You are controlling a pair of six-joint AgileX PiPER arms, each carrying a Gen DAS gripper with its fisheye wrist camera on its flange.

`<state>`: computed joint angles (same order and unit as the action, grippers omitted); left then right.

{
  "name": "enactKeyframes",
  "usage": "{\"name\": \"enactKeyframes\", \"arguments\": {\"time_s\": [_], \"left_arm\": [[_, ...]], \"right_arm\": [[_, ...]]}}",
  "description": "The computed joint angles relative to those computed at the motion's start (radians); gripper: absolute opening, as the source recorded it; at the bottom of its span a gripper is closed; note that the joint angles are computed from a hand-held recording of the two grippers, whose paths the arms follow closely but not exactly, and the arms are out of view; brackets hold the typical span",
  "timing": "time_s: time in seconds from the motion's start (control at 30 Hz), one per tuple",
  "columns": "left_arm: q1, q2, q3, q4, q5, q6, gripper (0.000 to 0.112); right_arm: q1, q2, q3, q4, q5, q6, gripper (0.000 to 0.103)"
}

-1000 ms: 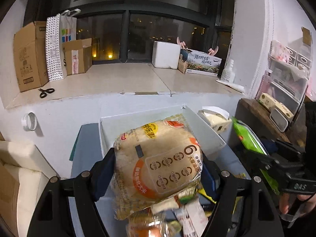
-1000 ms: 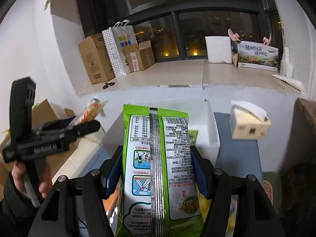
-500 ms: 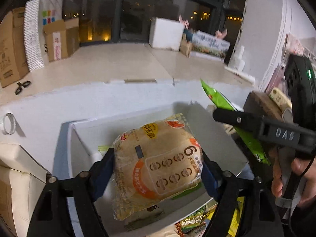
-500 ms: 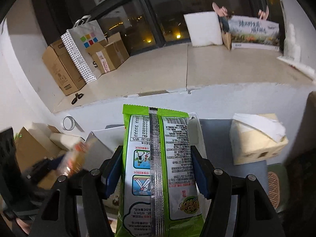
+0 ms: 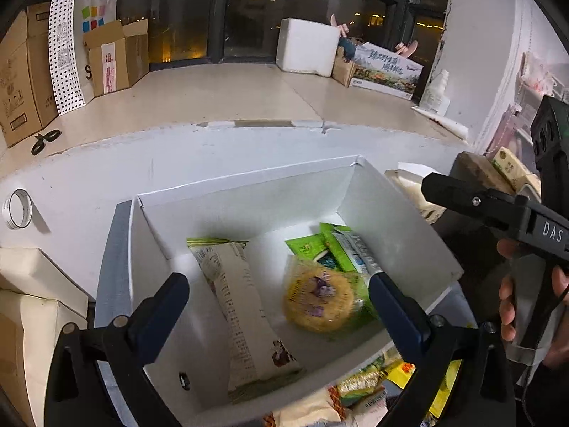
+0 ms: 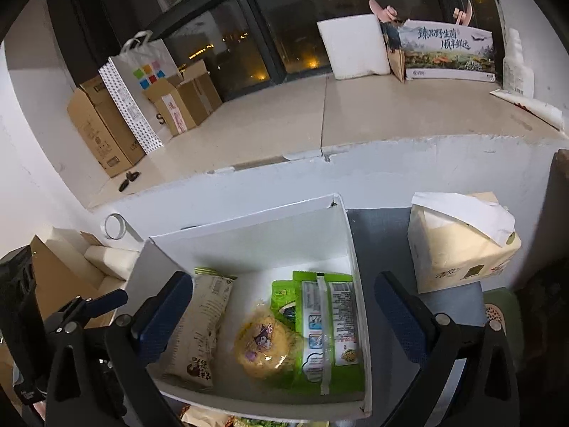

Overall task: Organize snacks
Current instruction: 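Lower the green pack and bread bun into the white box and release, then grasp the yellow chip bag with the right gripper while the left gripper grasps the white bread bag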

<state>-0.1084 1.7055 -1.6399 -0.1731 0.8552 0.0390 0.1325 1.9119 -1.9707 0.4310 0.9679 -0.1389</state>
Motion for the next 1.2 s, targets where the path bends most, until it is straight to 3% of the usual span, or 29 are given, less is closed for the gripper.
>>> {"name": "enactKeyframes", "arguments": {"time_s": [0.1,0.3,0.37,0.57,0.77,0.97,1.2], "left_arm": [[0.021,-0.101,0.074,-0.061,-0.004,0.057,0.103],[0.089,-0.36,0.268,-0.227,-0.01,0.223,0.103],[0.087,-0.45,0.327,-0.206,-0.013,0.22,0.103],[0.114,-0.668,0.478,-0.205,0.028,0.248,0.103],[0.09,-0.838,0.651,-0.131,0.016,0.167,0.103],[-0.07,-0.897,0.744,0.067,-0.002,-0.053,0.103],[-0.077,-0.893,0.765,0.03,-0.003,-0.049,0.103]], "right_arm": [[-0.014,-0.07,0.075,0.047,-0.024,-0.054,0.103],[-0.069,-0.332,0.378,0.232,-0.124,-0.285,0.103],[-0.097,-0.436,0.491,0.319,-0.153,-0.396,0.103],[-0.237,-0.701,0.729,0.51,-0.012,-0.597,0.103],[-0.349,-0.93,0.957,0.405,0.057,-0.598,0.103],[-0.462,-0.982,1.15,0.366,0.08,-0.631,0.103],[-0.533,-0.898,1.237,0.359,0.026,-0.615,0.103]]}}
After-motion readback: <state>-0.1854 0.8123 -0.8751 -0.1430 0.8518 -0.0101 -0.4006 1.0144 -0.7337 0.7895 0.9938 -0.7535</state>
